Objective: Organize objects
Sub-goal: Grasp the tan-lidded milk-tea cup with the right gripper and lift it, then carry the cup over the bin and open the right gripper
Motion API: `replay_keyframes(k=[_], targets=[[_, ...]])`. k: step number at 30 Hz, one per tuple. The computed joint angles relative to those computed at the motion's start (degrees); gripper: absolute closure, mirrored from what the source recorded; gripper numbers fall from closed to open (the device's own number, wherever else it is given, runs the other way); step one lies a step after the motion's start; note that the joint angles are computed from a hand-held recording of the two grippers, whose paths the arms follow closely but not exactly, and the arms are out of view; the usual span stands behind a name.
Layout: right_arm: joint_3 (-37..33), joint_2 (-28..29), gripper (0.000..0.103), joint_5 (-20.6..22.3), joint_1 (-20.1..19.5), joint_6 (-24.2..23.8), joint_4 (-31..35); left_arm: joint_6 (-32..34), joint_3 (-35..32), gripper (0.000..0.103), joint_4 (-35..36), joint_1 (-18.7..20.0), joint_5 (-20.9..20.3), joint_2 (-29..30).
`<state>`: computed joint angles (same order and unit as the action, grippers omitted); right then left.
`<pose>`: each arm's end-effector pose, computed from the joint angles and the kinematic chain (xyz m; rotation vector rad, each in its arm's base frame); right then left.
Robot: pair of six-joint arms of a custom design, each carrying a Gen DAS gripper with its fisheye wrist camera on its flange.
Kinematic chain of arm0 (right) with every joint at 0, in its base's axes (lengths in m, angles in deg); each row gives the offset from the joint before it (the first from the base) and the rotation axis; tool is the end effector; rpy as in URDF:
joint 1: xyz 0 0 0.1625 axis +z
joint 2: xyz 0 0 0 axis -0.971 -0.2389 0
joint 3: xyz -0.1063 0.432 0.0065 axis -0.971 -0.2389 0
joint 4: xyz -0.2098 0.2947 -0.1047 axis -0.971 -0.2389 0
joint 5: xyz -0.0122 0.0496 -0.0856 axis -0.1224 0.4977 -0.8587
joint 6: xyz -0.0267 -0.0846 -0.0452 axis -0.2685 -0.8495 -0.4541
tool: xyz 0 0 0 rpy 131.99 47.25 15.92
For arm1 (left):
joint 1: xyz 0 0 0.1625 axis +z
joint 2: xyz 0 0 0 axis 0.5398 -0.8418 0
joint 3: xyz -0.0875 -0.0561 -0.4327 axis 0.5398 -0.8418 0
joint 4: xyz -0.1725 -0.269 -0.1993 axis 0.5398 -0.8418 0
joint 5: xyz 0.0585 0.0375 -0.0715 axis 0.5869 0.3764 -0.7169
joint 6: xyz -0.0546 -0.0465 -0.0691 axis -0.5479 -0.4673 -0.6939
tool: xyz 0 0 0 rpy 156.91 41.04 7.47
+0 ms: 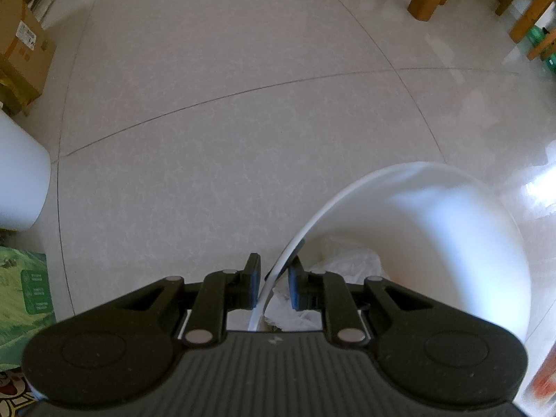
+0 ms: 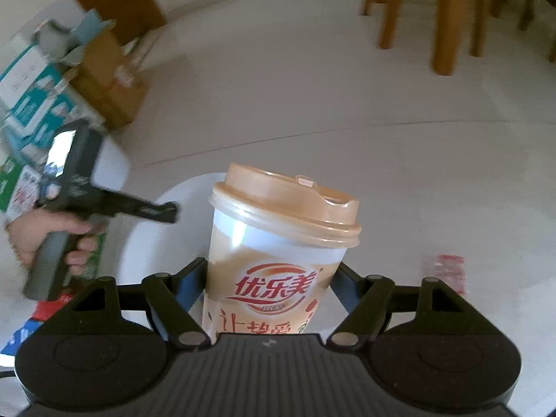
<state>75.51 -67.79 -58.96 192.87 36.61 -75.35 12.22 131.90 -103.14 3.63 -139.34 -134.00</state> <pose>0.3389 -0.4927 0.3585 0.6271 -2.5394 0.3374 -0.3581 -0.4995 0.2298 0.0849 2.3863 -0.2847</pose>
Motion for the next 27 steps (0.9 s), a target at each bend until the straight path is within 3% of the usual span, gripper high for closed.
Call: replay_keyframes(k=[6,7,15,23,27], targets=[[3.35,2.42,0.021,4.0,0.25,-4.89,-6.32,0.16,-0.06,0.088,-0.04,-0.04,0.03,0.16],[3.68,2.85,0.015,3.85,0.23,-5.25,-6.68,0.19,-0.05,0.088,-0.03,-0.05,0.05,0.17],[5.95,0.78,0.011,4.94,-1.21,-3.81,-6.47,-0.04,-0.2,0.088,0.44,-0.21,0.09,0.31],[8.78,-3.04,0.01,1.01,-2.45,-7.25,-12.45,0.13,-0.8,0.089,0.75,-0.09,0.02,0.82],[11.36,-4.54,0.005,-4.82,-2.85,-11.17,-18.36,0.11,-0.58,0.089,0.37,0.03,-0.09,0.68]])
